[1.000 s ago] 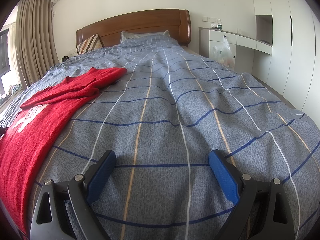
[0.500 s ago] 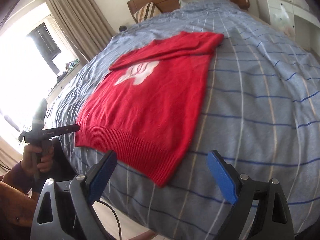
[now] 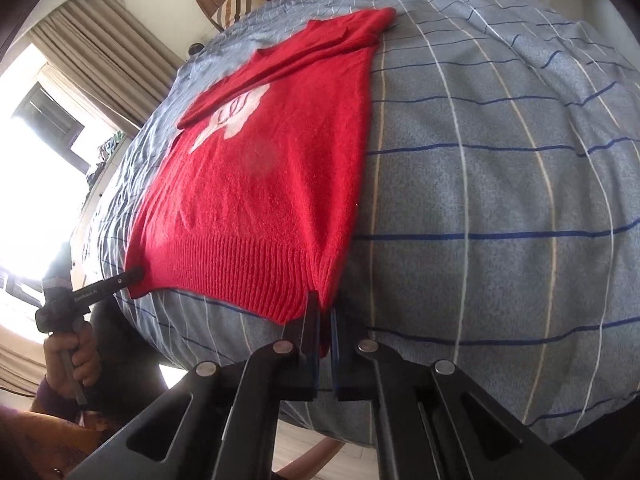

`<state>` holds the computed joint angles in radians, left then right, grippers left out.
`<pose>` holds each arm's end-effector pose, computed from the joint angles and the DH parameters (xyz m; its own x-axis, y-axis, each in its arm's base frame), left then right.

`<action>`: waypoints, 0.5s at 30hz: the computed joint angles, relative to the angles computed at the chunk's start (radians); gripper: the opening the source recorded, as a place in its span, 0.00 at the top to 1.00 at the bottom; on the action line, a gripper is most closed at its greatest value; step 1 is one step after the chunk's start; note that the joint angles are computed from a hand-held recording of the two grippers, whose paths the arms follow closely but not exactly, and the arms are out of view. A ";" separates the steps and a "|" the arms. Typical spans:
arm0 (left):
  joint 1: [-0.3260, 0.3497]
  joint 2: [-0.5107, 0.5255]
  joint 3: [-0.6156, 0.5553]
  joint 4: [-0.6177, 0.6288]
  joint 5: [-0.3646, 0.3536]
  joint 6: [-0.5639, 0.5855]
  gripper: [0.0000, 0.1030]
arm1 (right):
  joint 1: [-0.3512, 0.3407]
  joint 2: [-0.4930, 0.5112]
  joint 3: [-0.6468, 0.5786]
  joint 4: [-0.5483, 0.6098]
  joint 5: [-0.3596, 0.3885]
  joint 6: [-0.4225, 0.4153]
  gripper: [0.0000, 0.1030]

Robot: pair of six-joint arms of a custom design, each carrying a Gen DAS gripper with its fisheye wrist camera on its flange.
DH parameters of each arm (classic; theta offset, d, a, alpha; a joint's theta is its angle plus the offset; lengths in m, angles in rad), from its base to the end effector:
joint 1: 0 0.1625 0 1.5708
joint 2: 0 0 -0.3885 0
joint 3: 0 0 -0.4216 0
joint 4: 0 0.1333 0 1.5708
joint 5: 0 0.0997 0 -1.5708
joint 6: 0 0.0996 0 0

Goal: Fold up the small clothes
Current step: 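Grasp the sweater hem with the left gripper while the right gripper grasps the hem too, then fold the hem up onto the collar with both grippers and open them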

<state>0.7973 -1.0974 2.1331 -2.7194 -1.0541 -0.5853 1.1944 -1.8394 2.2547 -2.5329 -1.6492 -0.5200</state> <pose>-0.2194 -0.4859 0.0708 -0.9344 0.0804 -0.3469 0.2135 0.9062 -0.3651 -0.0375 -0.4362 0.3340 -0.9476 -0.0438 0.3164 -0.1808 0.8903 -0.4180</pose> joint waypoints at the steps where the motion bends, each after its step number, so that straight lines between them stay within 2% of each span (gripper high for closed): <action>1: 0.002 -0.009 0.000 -0.027 -0.021 -0.001 0.98 | -0.001 -0.009 -0.009 0.015 0.030 0.016 0.97; 4: 0.020 -0.003 -0.049 -0.136 -0.067 0.045 0.98 | 0.008 0.007 -0.050 0.001 0.153 0.055 0.97; 7: 0.064 0.062 -0.183 -0.201 -0.093 0.125 0.98 | 0.033 0.089 -0.135 -0.068 0.248 0.084 0.97; 10: 0.110 0.176 -0.372 -0.189 -0.050 0.215 0.98 | 0.088 0.254 -0.284 -0.158 0.244 0.087 0.97; 12: 0.144 0.277 -0.532 -0.130 -0.022 0.254 0.98 | 0.110 0.384 -0.426 -0.157 0.237 0.103 0.97; 15: 0.184 0.439 -0.794 -0.004 0.014 0.277 0.98 | 0.147 0.579 -0.653 -0.142 0.178 0.113 0.97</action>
